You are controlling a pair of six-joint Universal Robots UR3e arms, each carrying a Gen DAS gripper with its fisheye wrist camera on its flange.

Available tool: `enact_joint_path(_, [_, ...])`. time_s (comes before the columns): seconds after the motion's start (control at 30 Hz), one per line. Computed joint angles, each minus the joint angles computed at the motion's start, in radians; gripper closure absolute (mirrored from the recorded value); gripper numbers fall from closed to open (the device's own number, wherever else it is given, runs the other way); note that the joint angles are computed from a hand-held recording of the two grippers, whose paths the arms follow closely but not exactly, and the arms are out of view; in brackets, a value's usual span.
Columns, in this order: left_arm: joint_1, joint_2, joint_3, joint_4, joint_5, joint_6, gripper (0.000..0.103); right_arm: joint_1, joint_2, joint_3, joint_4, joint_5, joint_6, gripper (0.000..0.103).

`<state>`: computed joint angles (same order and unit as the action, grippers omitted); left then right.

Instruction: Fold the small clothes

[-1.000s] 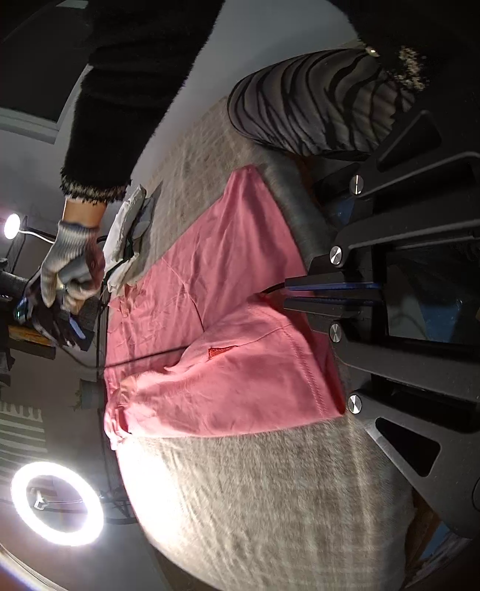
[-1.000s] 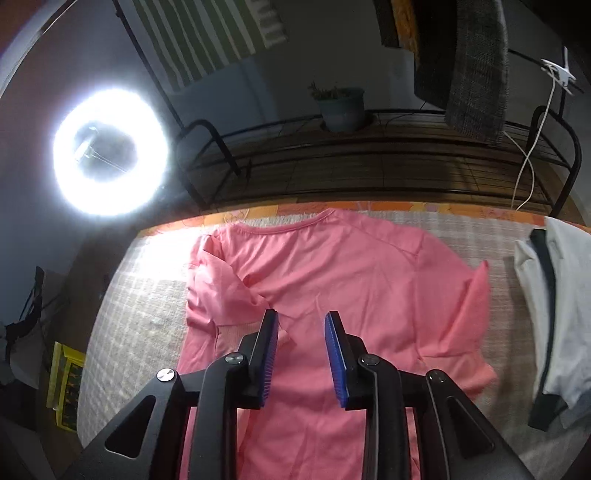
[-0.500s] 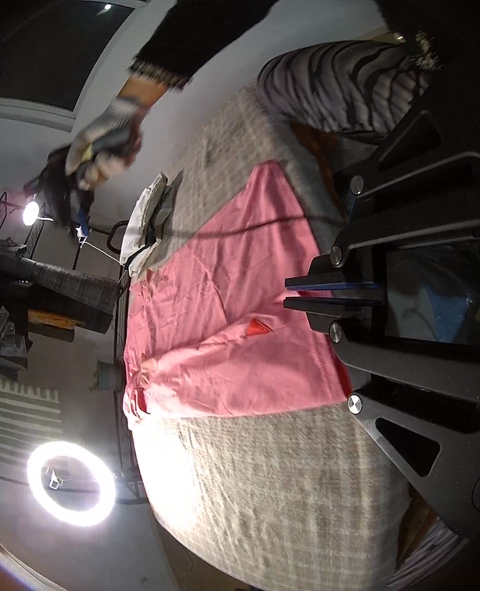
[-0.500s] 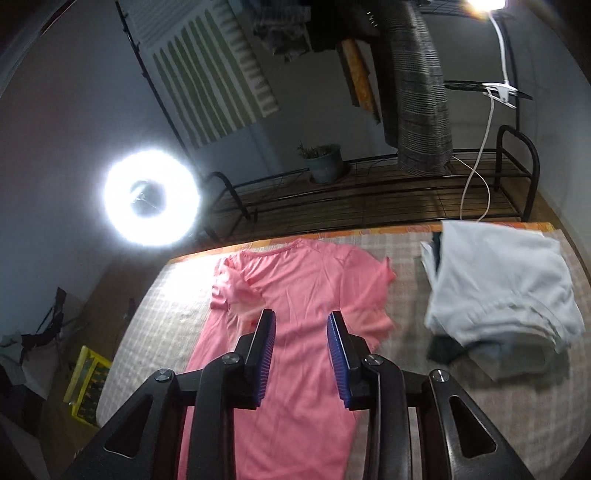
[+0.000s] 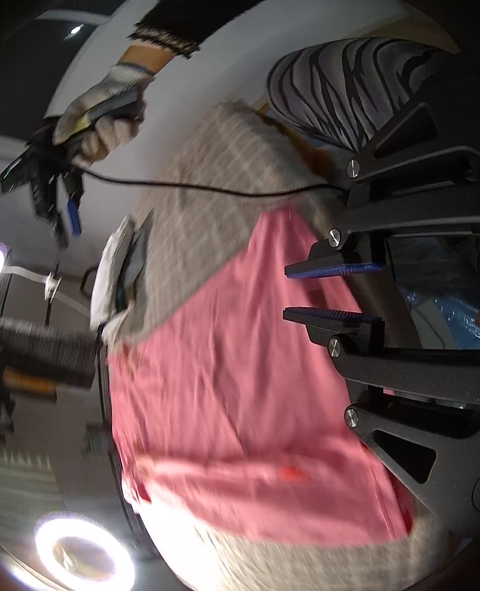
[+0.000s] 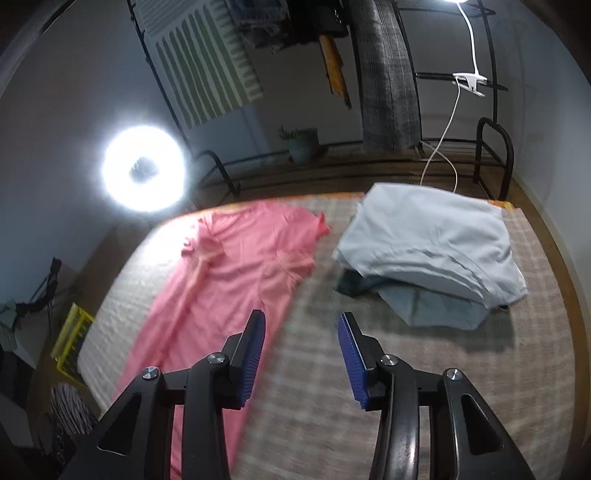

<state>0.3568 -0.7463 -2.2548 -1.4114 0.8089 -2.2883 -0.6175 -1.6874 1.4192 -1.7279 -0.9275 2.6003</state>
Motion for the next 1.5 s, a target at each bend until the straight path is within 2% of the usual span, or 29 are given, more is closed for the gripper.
enact_joint_path(0.03, [-0.08,-0.046,-0.019,0.116,0.027,-0.075,0.086,-0.021,-0.005,0.012,0.022,0.014,-0.034,0.056])
enact_joint_path(0.1, [-0.196,-0.12,-0.039,0.274,0.07,-0.173,0.069,-0.058,-0.01,0.039,0.055,0.026,-0.09,0.052])
enact_joint_path(0.13, [-0.256,-0.164,-0.046,0.358,0.094,-0.225,0.068,-0.064,-0.01,0.05,0.054,0.023,-0.099,0.052])
enact_joint_path(0.3, [-0.466,-0.359,-0.037,0.628,0.218,-0.373,0.067,-0.087,0.03,0.069,0.057,0.014,-0.129,0.052])
enact_joint_path(0.43, [-0.57,-0.502,-0.004,0.752,0.307,-0.449,0.067,-0.077,0.087,0.065,0.037,0.042,-0.114,0.05])
enact_joint_path(0.53, [-0.599,-0.549,-0.005,0.828,0.331,-0.463,0.068,-0.043,0.141,0.06,0.012,0.067,-0.083,0.05])
enact_joint_path(0.57, [-0.602,-0.561,-0.002,0.844,0.335,-0.464,0.081,-0.029,0.16,0.057,0.002,0.072,-0.072,0.05])
enact_joint_path(0.6, [-0.603,-0.578,0.003,0.864,0.345,-0.473,0.101,-0.009,0.184,0.051,-0.014,0.077,-0.057,0.05])
enact_joint_path(0.73, [-0.531,-0.57,0.022,0.804,0.277,-0.48,0.101,0.095,0.309,-0.001,-0.107,0.078,0.03,0.05])
enact_joint_path(0.9, [-0.387,-0.432,0.021,0.634,0.165,-0.429,0.101,0.222,0.512,-0.151,-0.227,0.044,0.201,0.05])
enact_joint_path(1.0, [-0.304,-0.362,0.022,0.532,0.103,-0.402,0.101,0.297,0.642,-0.277,-0.292,-0.017,0.333,0.05])
enact_joint_path(1.2, [-0.248,-0.349,0.014,0.478,0.062,-0.382,0.101,0.415,0.871,-0.563,-0.322,-0.241,0.505,0.052])
enact_joint_path(1.27, [-0.231,-0.34,0.006,0.457,0.048,-0.366,0.101,0.422,0.919,-0.621,-0.331,-0.259,0.554,0.06])
enact_joint_path(1.33, [-0.216,-0.339,0.002,0.44,0.031,-0.358,0.101,0.426,0.964,-0.69,-0.324,-0.268,0.593,0.084])
enact_joint_path(1.4, [-0.189,-0.336,-0.002,0.418,0.009,-0.343,0.101,0.425,1.018,-0.791,-0.269,-0.246,0.601,0.101])
enact_joint_path(1.5, [-0.126,-0.305,0.0,0.329,-0.037,-0.306,0.101,0.448,1.063,-0.917,-0.209,-0.282,0.599,0.103])
